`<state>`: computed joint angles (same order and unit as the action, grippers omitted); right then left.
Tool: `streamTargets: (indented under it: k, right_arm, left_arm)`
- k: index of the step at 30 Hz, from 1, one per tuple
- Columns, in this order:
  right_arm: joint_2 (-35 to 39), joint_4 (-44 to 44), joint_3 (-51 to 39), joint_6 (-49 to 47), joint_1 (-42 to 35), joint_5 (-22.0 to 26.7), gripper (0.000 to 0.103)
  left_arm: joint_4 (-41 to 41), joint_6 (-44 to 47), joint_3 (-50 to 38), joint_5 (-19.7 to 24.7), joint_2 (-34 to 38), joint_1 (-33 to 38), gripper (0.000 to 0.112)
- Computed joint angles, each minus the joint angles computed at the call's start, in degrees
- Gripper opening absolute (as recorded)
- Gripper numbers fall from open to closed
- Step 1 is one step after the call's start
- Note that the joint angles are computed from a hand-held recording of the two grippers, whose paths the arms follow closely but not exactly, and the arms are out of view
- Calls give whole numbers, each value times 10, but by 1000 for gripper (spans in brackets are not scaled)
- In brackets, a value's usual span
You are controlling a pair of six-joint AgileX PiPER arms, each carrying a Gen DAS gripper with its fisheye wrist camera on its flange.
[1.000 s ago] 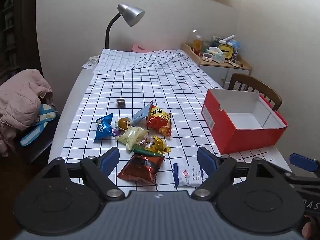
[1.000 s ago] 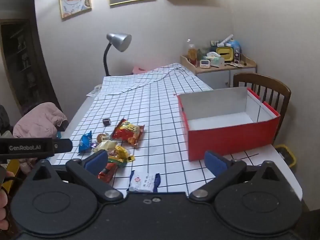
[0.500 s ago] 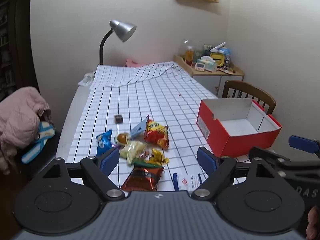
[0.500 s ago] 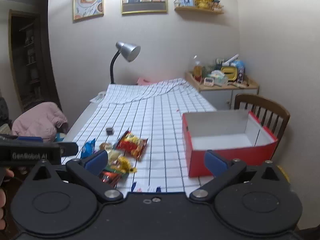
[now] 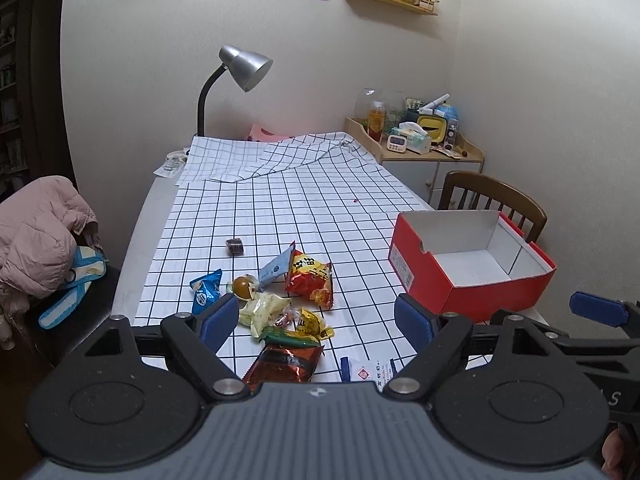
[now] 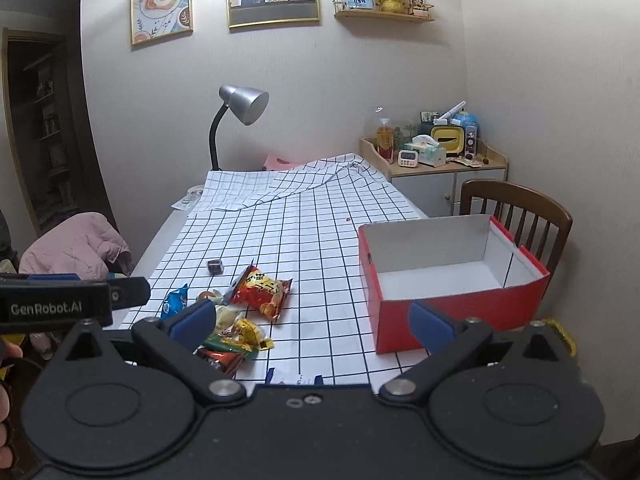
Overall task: Organize snacks
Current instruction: 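Move both tools toward the snack pile on the table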
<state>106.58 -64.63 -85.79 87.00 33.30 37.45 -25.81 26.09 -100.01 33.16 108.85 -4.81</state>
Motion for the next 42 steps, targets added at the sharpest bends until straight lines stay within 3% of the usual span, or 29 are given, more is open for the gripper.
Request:
streamTargets:
  k: [42]
  right_arm:
    - [22,21,-22,-19,5,2,102]
  left_arm:
    - [-12,6,-29,45,32,13,85]
